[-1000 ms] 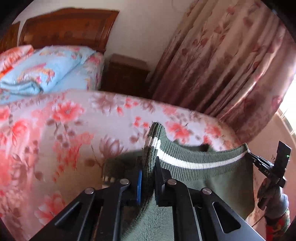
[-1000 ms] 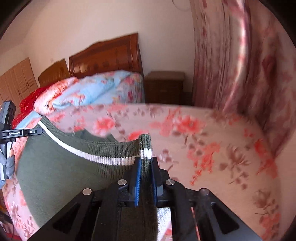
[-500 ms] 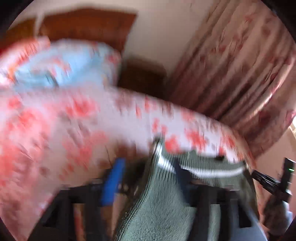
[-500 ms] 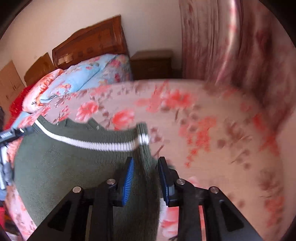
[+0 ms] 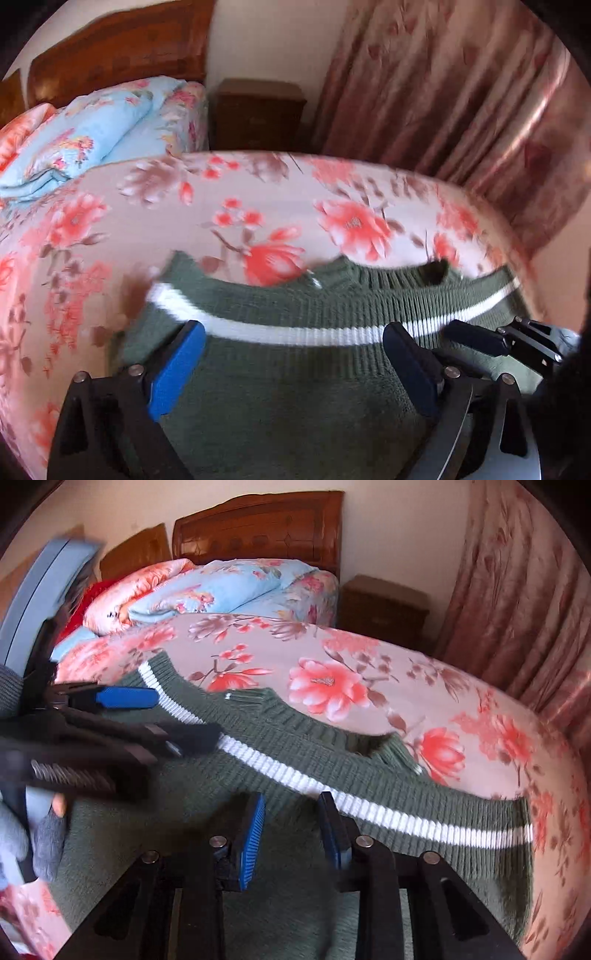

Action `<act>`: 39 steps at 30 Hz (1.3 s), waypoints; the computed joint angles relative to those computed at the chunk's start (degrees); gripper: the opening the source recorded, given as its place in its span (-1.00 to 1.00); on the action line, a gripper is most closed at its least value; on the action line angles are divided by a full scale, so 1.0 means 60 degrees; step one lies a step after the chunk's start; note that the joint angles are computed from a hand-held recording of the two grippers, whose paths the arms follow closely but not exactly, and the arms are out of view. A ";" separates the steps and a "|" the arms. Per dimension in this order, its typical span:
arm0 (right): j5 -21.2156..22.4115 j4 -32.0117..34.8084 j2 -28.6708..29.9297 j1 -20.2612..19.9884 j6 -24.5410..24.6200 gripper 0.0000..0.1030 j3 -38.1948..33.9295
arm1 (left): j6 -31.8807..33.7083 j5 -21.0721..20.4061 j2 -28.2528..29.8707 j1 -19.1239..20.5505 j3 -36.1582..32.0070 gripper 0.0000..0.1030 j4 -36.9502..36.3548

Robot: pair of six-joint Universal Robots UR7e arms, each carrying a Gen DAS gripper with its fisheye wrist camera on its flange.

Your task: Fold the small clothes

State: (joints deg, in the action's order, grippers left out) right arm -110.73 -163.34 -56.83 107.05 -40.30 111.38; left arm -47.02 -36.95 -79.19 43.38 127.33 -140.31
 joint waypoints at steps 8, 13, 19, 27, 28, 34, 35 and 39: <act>0.0032 -0.0564 -0.1030 -0.1394 0.1097 -0.49 -0.0055 | 0.0817 0.0204 -0.0334 -0.0126 0.0582 1.00 -0.0137; -0.0441 -0.1358 -0.0785 -0.1178 0.0575 -0.44 0.0148 | 0.0684 0.0261 -0.0232 -0.0078 0.0404 1.00 0.0426; 0.0368 -0.0919 -0.0792 -0.1404 0.1042 -0.43 -0.0038 | 0.0910 0.0061 -0.0355 -0.0058 0.0536 1.00 0.0011; 0.1063 -0.0612 -0.1257 -0.0861 0.1628 -0.45 0.0465 | 0.0019 0.1254 -0.0365 -0.1472 0.1343 1.00 -0.1779; 0.1067 -0.0671 -0.1210 -0.0711 0.1455 -0.45 0.0563 | -0.0303 0.1720 -0.0173 -0.1752 0.1369 1.00 -0.1594; -0.0532 -0.1322 -0.0155 0.0466 -0.0208 -0.45 0.1015 | -0.2302 0.1016 0.0280 -0.1302 0.0531 1.00 0.2032; -0.0439 -0.1581 -0.0214 0.0415 -0.0339 -0.45 0.1171 | -0.2461 0.0817 0.0147 -0.1247 0.0612 1.00 0.2157; -0.0171 -0.1281 -0.1102 -0.0204 -0.0119 -0.44 0.1515 | -0.2975 0.1016 -0.0944 -0.1708 0.1436 1.00 0.2840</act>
State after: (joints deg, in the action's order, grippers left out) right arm -111.76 -171.03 -63.44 105.82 -41.02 120.47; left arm -64.87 -30.85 -84.86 33.13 135.94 -123.26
